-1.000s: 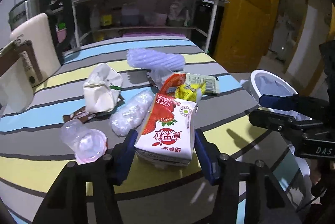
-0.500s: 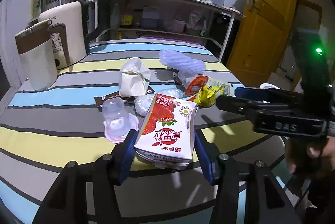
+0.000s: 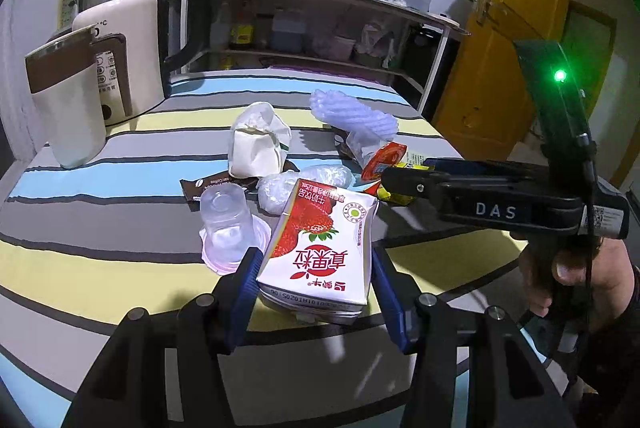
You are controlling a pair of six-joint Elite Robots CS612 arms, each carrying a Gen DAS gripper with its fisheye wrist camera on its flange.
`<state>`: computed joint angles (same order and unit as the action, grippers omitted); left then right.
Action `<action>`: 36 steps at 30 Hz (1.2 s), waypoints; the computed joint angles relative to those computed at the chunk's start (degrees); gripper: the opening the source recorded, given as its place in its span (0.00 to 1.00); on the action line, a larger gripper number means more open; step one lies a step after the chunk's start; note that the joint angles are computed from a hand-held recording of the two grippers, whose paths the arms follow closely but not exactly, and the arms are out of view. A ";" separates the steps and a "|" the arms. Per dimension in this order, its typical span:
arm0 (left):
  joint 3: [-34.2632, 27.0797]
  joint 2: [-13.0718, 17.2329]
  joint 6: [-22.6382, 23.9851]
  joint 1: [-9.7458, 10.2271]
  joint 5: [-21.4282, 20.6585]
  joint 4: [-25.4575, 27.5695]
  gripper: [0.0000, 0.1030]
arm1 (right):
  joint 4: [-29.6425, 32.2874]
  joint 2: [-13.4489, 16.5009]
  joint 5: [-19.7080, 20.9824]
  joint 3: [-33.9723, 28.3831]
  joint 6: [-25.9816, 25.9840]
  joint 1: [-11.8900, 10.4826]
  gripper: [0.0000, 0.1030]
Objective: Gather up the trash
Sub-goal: 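Grasp the strawberry milk carton with the left tool while the right tool grasps the yellow wrapper, then carry both items over the bin and open both tools to drop them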
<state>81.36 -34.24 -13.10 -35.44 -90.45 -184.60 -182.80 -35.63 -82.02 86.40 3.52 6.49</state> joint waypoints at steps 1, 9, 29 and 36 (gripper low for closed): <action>0.05 0.01 -0.05 0.00 0.01 -0.08 0.53 | 0.20 -0.03 -0.08 -0.03 -0.17 0.06 0.53; 0.47 -0.33 -0.46 -0.27 0.94 -0.06 0.53 | -2.30 -1.12 -1.22 2.01 0.21 0.43 0.52; 3.40 -2.70 1.37 -2.42 0.87 -3.36 0.53 | -13.14 -7.44 -4.35 13.86 2.25 -0.08 0.52; 3.95 -3.34 2.48 -3.43 0.29 -4.15 0.53 | -16.44 -9.15 -5.67 17.22 3.37 -0.72 0.52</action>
<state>85.30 -37.59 -10.62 -38.88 -90.17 -188.75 -199.24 -44.78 -87.70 103.63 6.89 5.77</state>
